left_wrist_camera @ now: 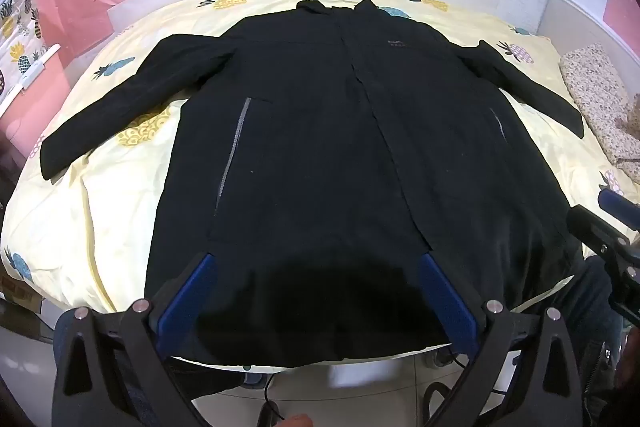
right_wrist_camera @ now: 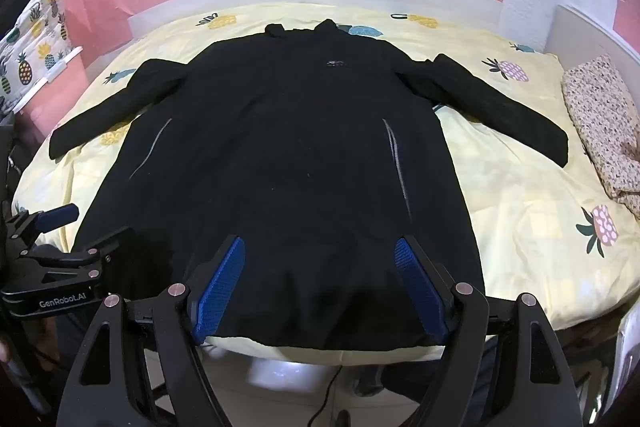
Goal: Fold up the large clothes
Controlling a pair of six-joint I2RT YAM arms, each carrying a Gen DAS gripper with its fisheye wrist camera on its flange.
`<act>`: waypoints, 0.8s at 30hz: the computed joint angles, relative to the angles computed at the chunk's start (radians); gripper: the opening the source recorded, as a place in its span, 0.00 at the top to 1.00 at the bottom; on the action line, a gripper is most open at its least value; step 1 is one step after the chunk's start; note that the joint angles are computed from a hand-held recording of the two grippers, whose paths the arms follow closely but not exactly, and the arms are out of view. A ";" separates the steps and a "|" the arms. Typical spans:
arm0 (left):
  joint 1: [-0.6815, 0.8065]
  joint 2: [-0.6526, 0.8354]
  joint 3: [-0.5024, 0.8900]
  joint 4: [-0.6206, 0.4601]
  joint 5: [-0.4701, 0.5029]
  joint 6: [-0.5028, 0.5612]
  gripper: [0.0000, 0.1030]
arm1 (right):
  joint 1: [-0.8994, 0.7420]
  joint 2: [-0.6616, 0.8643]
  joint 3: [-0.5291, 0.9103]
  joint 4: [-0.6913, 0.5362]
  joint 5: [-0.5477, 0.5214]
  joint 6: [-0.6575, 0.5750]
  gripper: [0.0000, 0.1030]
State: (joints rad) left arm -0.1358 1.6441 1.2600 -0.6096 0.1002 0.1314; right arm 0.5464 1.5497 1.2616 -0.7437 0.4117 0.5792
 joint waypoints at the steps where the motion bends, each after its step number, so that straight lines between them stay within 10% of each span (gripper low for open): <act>1: -0.001 0.001 0.001 -0.001 0.000 -0.001 0.01 | 0.008 0.005 0.004 -0.003 0.004 0.007 0.25; 24: 0.001 -0.014 -0.006 -0.002 0.012 -0.005 0.01 | -0.001 0.005 0.006 -0.003 -0.006 0.005 0.25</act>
State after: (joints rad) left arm -0.1353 1.6302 1.2542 -0.6119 0.1122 0.1261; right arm 0.5458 1.5547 1.2679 -0.7470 0.4053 0.5839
